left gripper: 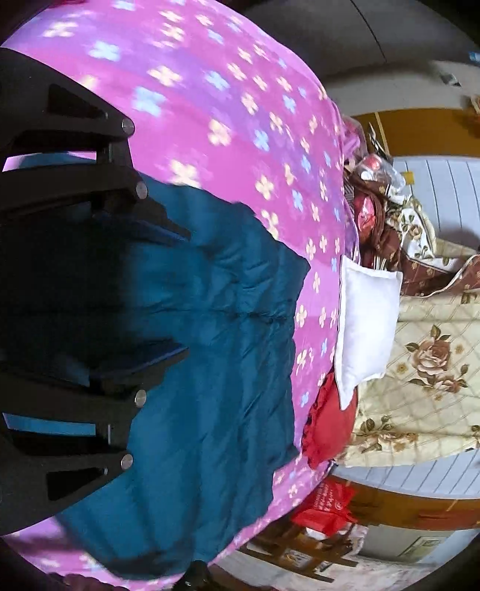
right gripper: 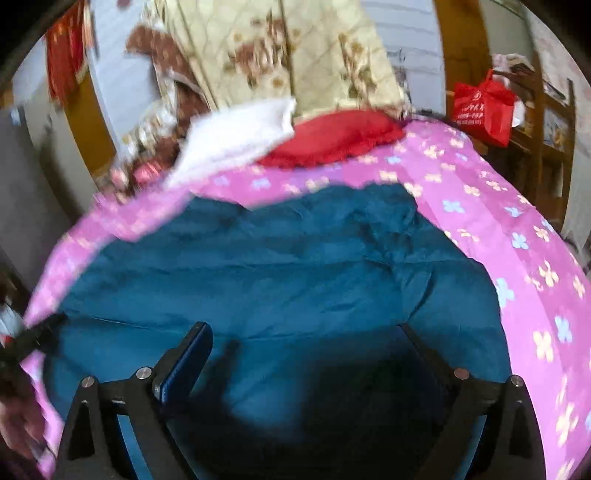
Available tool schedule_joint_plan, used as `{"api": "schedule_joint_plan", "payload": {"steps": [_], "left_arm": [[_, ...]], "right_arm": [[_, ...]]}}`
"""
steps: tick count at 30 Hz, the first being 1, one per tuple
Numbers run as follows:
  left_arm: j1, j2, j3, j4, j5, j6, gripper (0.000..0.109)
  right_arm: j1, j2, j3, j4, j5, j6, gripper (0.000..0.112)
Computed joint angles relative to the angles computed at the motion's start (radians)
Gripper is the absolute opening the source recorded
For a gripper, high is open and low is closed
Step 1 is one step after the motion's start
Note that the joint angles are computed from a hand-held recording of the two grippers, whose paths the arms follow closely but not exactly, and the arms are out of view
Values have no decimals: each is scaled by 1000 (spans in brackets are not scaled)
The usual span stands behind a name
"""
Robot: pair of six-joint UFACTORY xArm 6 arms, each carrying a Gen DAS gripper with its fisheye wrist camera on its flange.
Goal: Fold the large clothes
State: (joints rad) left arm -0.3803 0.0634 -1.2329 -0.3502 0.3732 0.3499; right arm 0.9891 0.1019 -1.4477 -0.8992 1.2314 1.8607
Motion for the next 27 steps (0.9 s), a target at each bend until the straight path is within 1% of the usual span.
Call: {"api": "schedule_joint_plan", "payload": {"steps": [1, 2, 3, 4, 5, 8, 9, 10, 11, 15, 16, 19, 20, 23, 25, 27], "left_arm": [[-2, -54, 56, 4, -10, -9, 80], [-4, -120, 125, 18, -29, -22, 85], [-8, -187, 196, 51, -47, -43, 86], [-12, -230, 237, 76, -50, -53, 86], [-16, -289, 292, 112, -43, -65, 86], [-28, -436, 413, 214, 5, -130, 87], [-33, -477, 445, 251, 24, -151, 89], [-39, -514, 473, 293, 42, -176, 94], [-47, -558, 504, 313, 58, -192, 94], [-70, -701, 581, 209, 146, -136, 94], [-77, -733, 596, 205, 161, -138, 94], [-116, -842, 652, 295, 185, -214, 94], [-128, -882, 668, 290, 203, -219, 94], [-127, -943, 669, 148, 280, -125, 94], [-142, -978, 676, 150, 289, -138, 94], [-159, -999, 677, 177, 295, -169, 94]], "right_arm": [[32, 30, -62, -7, 53, 8, 97], [62, 59, -113, -2, 95, 13, 97], [101, 90, -165, 5, 134, 20, 97], [122, 108, -192, 8, 149, 25, 97], [160, 136, -233, 17, 187, 37, 98], [248, 196, -320, 43, 283, 40, 98], [277, 214, -346, 47, 312, 40, 98], [307, 233, -373, 48, 343, 40, 98], [340, 256, -408, 51, 384, 34, 98], [449, 357, -573, 63, 543, -2, 98], [465, 375, -603, 66, 568, -6, 98], [513, 415, -678, 51, 632, -1, 98], [524, 420, -692, 47, 645, 0, 98], [562, 467, -785, 15, 706, -11, 98], [586, 510, -868, -12, 754, -40, 98], [608, 583, -998, -50, 814, -93, 98]]}}
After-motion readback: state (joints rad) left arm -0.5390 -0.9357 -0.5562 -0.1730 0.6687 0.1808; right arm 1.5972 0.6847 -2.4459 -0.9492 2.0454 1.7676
